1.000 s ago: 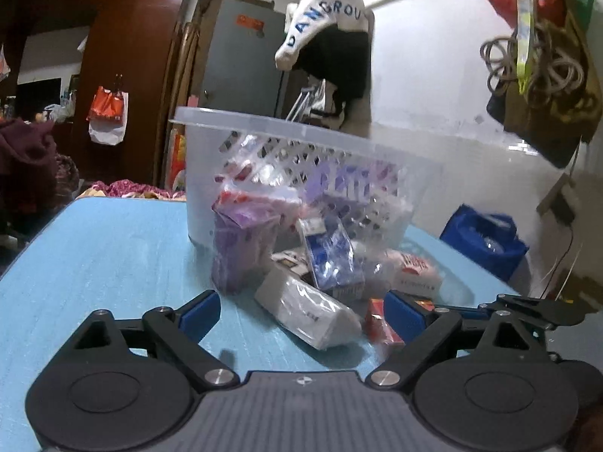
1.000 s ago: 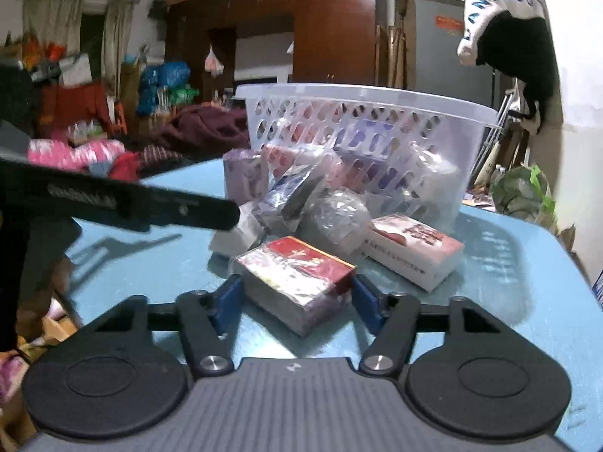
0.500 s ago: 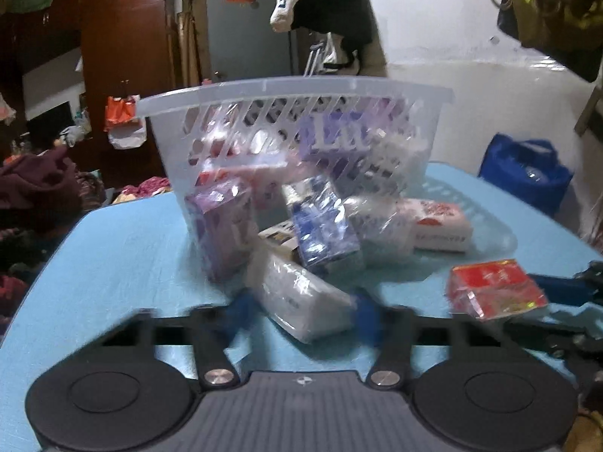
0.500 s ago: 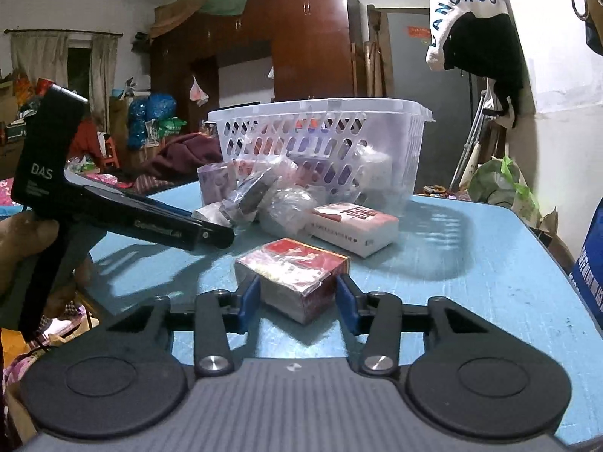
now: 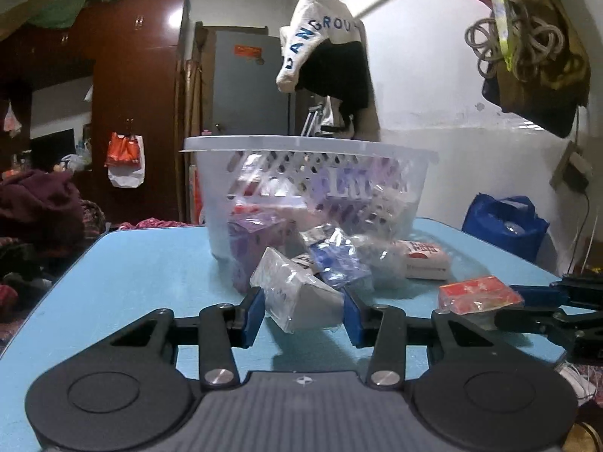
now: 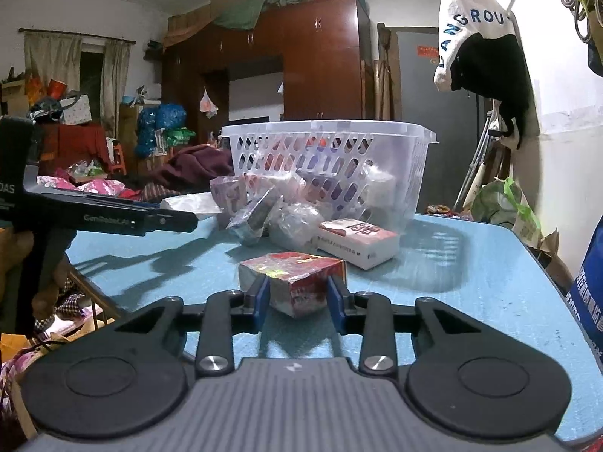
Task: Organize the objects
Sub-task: 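Grasp a clear-wrapped white box with the left tool while the right grasps a red-white box, then lift both boxes over the basket and open both tools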
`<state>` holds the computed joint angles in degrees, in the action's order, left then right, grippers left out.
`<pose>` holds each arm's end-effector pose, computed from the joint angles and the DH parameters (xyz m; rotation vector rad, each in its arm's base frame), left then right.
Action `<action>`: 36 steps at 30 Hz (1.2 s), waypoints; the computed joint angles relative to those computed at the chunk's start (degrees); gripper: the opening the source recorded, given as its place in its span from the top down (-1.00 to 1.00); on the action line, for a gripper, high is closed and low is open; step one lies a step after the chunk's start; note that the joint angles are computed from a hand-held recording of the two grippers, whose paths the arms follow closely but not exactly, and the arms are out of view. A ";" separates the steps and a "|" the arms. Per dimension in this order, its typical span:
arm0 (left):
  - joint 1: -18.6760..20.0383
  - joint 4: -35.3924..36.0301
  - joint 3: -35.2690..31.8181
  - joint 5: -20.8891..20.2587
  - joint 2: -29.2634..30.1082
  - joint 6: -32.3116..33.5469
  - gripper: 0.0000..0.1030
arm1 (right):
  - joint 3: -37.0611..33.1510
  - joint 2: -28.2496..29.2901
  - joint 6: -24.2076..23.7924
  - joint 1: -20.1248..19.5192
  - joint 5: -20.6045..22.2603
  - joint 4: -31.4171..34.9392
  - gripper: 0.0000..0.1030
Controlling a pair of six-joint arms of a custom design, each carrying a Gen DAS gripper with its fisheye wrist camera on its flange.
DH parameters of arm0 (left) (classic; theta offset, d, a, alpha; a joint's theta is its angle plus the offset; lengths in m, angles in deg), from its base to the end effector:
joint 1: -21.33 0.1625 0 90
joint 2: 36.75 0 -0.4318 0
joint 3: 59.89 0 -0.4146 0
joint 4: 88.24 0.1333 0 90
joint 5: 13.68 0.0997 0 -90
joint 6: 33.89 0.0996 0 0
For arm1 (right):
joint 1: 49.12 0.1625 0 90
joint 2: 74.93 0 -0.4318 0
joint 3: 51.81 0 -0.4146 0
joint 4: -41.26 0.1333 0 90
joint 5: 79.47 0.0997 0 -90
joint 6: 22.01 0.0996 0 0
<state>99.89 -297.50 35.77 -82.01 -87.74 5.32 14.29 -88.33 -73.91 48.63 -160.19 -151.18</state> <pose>0.0314 -0.7026 0.2781 0.6176 2.0161 -1.4470 0.2573 -0.7832 -0.0547 1.4255 -2.2830 1.2374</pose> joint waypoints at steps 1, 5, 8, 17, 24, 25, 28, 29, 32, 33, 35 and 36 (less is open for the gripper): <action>0.20 0.09 0.00 -0.49 -0.15 -0.71 0.07 | 0.12 -0.06 0.01 -0.03 0.19 -0.15 0.31; 0.56 0.32 -0.14 -1.32 -0.29 -1.50 0.08 | 1.00 -0.45 -0.47 -0.01 1.02 -1.29 0.33; 0.71 0.50 -0.07 -1.96 -0.36 -1.58 0.08 | 1.27 -0.47 -1.32 0.19 1.01 -1.58 0.35; 1.16 0.04 0.39 -4.77 -0.98 -2.67 0.08 | 1.64 -0.77 -0.83 0.17 2.49 -2.40 0.39; 0.97 0.58 -0.22 -7.77 -2.13 -3.46 0.08 | 0.61 -0.78 -2.06 1.65 3.69 -4.63 0.53; 0.92 0.72 -0.63 -8.46 -2.27 -3.75 0.08 | -0.12 -0.61 -2.23 2.00 3.69 -4.37 0.57; 0.53 2.07 -2.38 -9.54 -2.52 -4.07 0.08 | -3.68 0.38 -2.47 2.83 2.46 -0.05 0.66; 0.46 2.43 -2.85 -9.34 -2.43 -4.14 0.08 | -4.83 1.04 -2.38 2.81 1.72 1.14 0.70; 1.02 2.87 -3.03 -9.23 -2.06 -4.89 0.08 | -6.43 2.78 -1.07 1.86 1.73 1.00 0.72; 1.35 3.26 -3.07 -9.15 -1.89 -5.38 0.08 | -5.76 2.25 -0.28 1.58 1.75 1.95 0.72; 1.87 4.52 -3.64 -8.74 -1.48 -6.40 0.08 | -5.67 2.19 -0.14 1.33 1.44 3.19 0.72; 2.13 4.91 -3.88 -8.88 -1.37 -7.15 0.08 | -6.09 2.52 -0.44 1.48 0.04 3.59 0.71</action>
<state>102.02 -292.59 31.89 -90.90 -89.10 -1.83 8.20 -85.81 -74.34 50.11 -160.15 -147.59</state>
